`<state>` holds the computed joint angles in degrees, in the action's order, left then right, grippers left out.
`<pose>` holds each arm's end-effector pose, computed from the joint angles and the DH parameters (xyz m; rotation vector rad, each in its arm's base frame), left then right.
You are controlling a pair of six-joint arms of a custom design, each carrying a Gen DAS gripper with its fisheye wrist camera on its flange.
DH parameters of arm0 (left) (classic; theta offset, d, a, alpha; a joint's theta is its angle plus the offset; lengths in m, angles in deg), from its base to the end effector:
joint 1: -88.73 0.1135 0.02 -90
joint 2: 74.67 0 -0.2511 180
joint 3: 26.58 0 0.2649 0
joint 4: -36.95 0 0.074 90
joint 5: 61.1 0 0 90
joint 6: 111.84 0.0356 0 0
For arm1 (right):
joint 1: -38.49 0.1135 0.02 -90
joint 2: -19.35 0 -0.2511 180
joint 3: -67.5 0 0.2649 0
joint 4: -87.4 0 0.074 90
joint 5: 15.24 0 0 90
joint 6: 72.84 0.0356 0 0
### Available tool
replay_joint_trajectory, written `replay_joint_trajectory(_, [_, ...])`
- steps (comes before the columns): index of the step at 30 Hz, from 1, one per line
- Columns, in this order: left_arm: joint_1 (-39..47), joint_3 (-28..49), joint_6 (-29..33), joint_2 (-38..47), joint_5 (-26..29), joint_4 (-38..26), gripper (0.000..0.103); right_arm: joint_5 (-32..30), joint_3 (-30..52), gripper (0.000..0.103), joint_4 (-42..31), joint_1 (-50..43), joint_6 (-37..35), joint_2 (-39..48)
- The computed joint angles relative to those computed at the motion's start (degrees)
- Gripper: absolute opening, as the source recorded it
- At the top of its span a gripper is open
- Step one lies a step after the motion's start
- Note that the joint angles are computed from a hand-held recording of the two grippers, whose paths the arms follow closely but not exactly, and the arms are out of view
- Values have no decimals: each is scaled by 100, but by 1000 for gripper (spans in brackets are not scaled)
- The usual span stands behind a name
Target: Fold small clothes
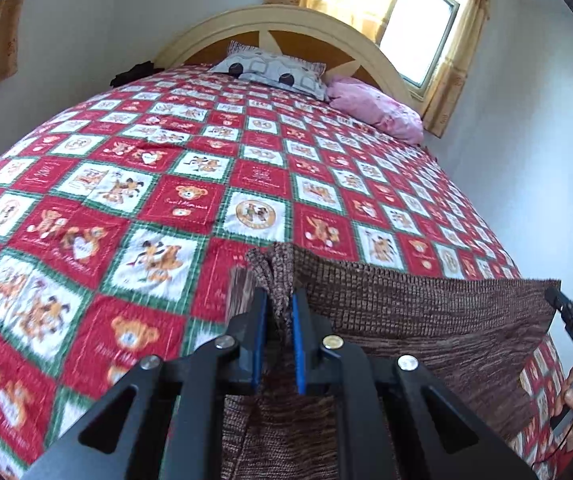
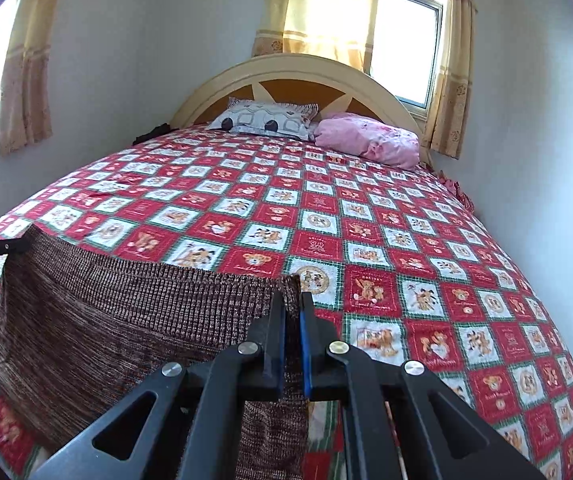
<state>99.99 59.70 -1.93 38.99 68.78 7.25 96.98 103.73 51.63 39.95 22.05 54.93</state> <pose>0.4076 0.0579 0.1366 0.4268 2.3159 -0.6324 0.1684 -0.0092 0.2011 0.2825 2.1352 -0.3585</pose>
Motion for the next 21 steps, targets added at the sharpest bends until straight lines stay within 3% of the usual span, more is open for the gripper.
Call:
replay_joint_trajectory(5, [-408,650,-435,781,-446,176,13,-304,-152,5,1372,-501,-183,1327])
replay_joint_trajectory(10, [-644,755,-450,1177,-979,444,13,-427,-153,5,2513,-828,-275,2638])
replay_joint_trajectory(13, [-660,741,-508,1318,-1286,535,22,-413,-19,6,2822,-944,-383,3457])
replay_joint_trajectory(15, [-625,789,-586,1265,-1330,424,39,-354,225,7,2741,-1020,-345,4054])
replay_joint_trajectory(16, [-630,789,-623,1208,-1595,391,68,-362,282,9,2715,-1058,-348,4195])
replay_joint_trajectory(17, [-610,798,-644,1156,-1836,346,84,-315,334,10,2660,-1087,-341,4299])
replay_joint_trajectory(19, [-429,717,-579,1013,-1729,314,85,-302,339,14,2539,-1185,-253,4223])
replay_joint_trajectory(21, [-213,529,-511,784,-1662,342,85,-435,128,19,2431,-1404,-123,3617])
